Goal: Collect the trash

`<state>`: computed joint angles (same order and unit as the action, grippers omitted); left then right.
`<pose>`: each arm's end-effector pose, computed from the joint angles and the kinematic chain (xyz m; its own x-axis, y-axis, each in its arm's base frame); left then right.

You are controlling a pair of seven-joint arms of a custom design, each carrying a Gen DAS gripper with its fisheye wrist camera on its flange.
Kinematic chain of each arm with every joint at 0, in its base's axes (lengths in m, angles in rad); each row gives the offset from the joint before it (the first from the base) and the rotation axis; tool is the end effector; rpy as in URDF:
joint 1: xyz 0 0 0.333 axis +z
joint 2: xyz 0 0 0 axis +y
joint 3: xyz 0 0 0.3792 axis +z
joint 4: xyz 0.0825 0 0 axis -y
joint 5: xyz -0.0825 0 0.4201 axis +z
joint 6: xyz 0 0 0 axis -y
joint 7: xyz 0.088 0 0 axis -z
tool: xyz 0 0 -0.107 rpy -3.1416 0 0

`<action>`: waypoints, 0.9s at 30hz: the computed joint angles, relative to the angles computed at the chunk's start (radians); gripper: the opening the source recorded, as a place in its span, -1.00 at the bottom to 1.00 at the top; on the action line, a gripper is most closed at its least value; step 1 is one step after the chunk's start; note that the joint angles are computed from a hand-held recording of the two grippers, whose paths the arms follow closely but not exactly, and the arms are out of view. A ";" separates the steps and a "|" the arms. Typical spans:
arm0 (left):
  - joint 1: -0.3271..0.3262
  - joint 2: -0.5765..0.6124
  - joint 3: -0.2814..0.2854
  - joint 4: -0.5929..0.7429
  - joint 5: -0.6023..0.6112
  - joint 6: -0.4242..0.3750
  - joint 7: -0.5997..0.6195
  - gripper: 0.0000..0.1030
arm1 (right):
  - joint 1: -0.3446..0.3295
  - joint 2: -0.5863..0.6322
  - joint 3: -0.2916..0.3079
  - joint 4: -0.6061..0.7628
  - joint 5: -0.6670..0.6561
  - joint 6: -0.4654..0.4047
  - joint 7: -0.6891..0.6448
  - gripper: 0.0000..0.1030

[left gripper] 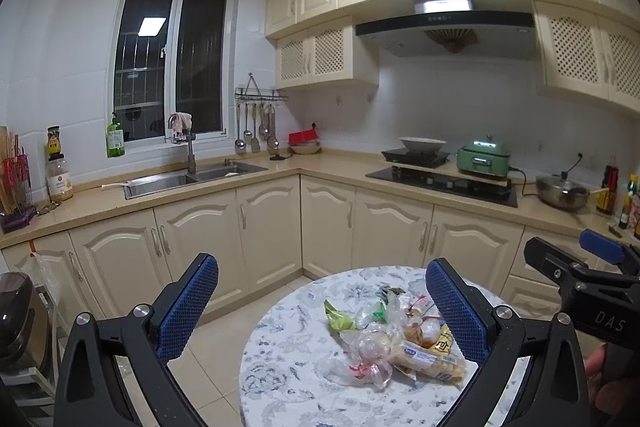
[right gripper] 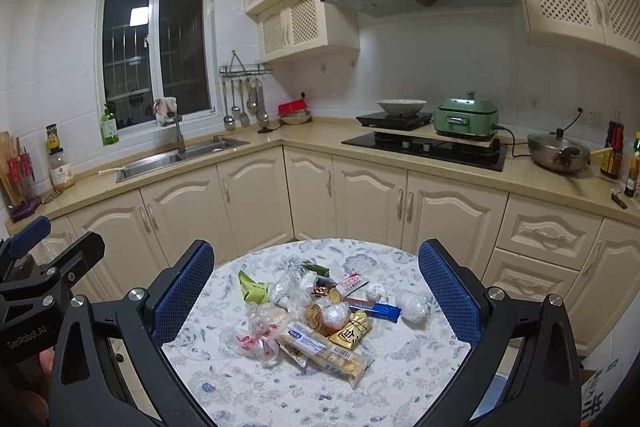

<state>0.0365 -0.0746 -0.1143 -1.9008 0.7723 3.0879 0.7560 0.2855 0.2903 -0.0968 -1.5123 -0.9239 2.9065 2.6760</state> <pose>0.5978 -0.1072 0.7189 -0.0291 -0.9993 0.0220 -0.2902 -0.0126 -0.9569 0.7198 0.1991 0.6630 -0.0508 -0.9949 -0.0869 -0.3503 0.0992 -0.9314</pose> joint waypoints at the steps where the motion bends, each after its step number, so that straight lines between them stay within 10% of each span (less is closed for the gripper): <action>1: 0.001 0.000 0.000 -0.001 -0.002 0.001 0.000 0.99 | 0.001 -0.001 -0.004 -0.001 -0.003 0.007 0.011 1.00; 27: -0.034 0.122 0.011 0.099 -0.019 -0.062 0.029 0.99 | -0.052 0.090 0.046 0.079 0.246 0.007 -0.244 1.00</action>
